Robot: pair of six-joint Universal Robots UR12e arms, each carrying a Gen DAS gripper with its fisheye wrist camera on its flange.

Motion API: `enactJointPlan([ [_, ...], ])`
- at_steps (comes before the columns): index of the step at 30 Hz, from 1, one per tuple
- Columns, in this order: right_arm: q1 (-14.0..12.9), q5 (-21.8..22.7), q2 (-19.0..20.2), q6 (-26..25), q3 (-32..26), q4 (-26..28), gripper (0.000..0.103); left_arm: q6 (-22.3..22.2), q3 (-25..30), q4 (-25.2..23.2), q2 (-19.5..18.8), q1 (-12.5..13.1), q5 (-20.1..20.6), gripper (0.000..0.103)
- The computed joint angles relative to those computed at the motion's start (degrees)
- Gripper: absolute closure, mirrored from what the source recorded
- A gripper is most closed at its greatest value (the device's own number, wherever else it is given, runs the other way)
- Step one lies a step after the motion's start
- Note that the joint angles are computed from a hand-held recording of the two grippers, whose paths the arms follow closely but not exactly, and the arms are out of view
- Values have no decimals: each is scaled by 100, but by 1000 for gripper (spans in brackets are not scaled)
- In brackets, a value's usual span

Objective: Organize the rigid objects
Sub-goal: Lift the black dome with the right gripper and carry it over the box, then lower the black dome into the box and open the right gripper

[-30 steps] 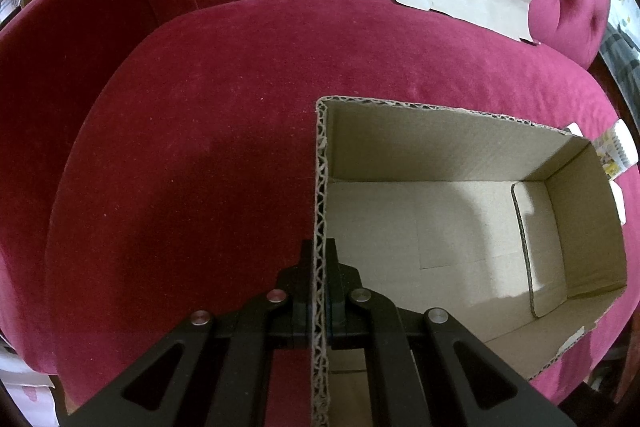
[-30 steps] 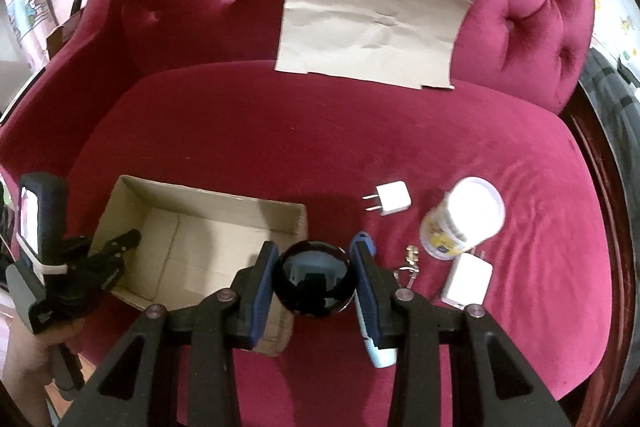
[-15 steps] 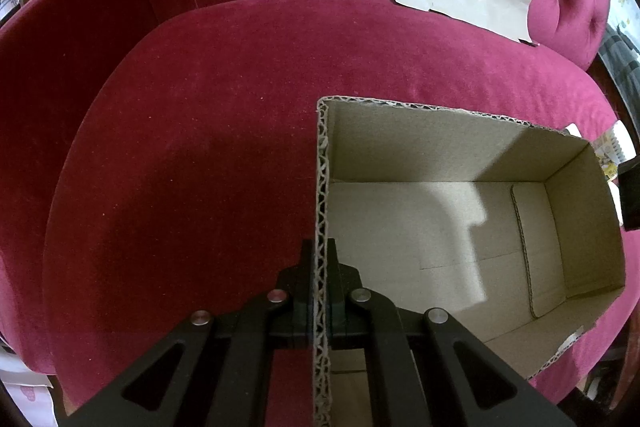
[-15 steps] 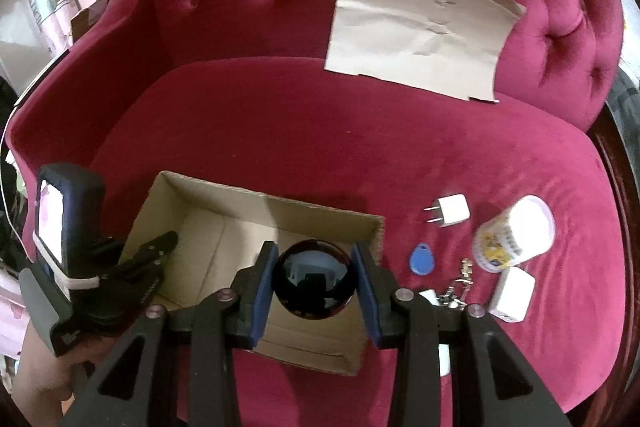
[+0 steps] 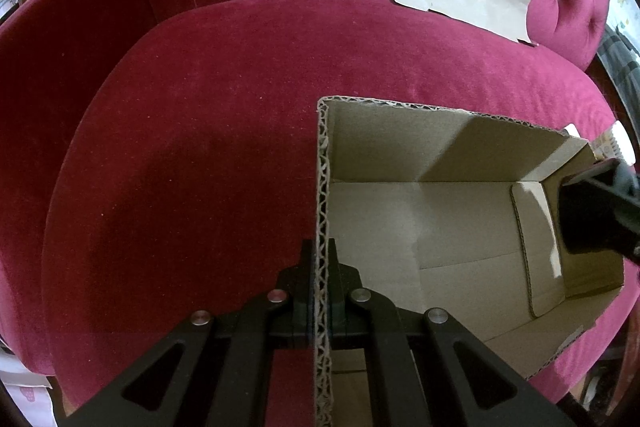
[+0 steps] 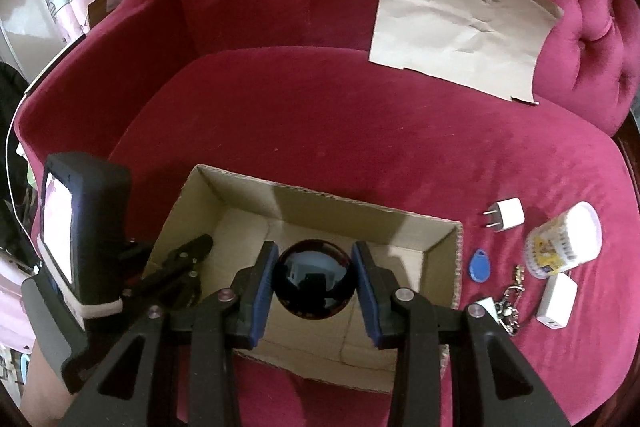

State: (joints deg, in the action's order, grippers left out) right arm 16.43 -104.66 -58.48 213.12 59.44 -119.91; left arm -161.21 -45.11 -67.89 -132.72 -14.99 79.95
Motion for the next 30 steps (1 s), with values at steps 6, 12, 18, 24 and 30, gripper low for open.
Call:
enactJointPlan([
  [6,-9,160,146,138,-112,-30,63,26,31,-34,-16,9,-21,100],
  [12,-45,299,251,378,-166,-70,63,34,58,-45,-29,9,-25,100],
  [18,-31,298,324,459,-222,-43,63,47,84,-65,-42,10,-37,100],
  [24,-36,297,329,494,-223,-63,62,48,93,-70,-48,10,-35,100],
  [30,-18,181,356,428,-265,-30,58,48,103,-72,-53,10,-38,100],
])
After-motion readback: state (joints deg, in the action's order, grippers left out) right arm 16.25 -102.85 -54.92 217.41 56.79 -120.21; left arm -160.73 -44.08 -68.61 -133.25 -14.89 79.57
